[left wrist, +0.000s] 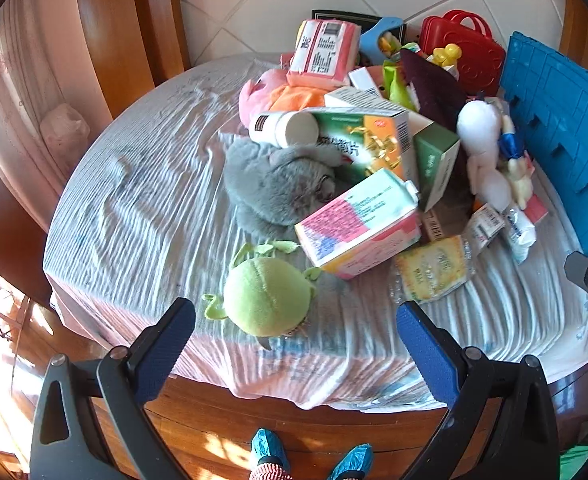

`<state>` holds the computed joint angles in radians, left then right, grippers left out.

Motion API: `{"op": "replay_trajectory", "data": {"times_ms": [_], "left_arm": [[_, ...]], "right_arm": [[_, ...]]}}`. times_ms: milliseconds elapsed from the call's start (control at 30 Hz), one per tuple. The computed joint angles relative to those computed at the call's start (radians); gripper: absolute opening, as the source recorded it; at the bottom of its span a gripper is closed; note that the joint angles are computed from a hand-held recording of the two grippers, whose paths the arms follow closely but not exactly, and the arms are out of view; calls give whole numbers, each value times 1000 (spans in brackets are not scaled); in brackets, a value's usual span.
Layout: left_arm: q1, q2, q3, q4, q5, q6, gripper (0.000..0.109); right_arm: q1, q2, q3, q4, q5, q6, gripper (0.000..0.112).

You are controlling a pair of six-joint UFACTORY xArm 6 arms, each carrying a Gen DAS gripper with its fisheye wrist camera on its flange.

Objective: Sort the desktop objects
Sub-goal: 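Move both tools toward the pile of items on the table, then grasp the green ball toy with the left tool while the right tool grasps the yellow tissue pack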

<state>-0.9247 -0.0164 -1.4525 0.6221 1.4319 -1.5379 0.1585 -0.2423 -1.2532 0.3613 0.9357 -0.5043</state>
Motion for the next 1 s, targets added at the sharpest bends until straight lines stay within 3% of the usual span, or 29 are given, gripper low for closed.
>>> {"op": "replay_trajectory", "data": {"times_ms": [233,433,633,867,1000], "left_arm": [[116,-61,197,-69,-195,69,102],[184,-62,297,-141,-358,132,101],[191,-43,290,-107,-372,143,103],[192,-50,291,-118,-368,165,103],[198,-71,313,-139,-387,210,103]], "right_arm": [[142,51,66,-97,-73,109,103],[198,136,65,-170,-111,190,103],[207,225,39,-160,-119,214,103],[221,180,134,-241,-274,261,103],[215,208,60,-255,-170,268,103]]}}
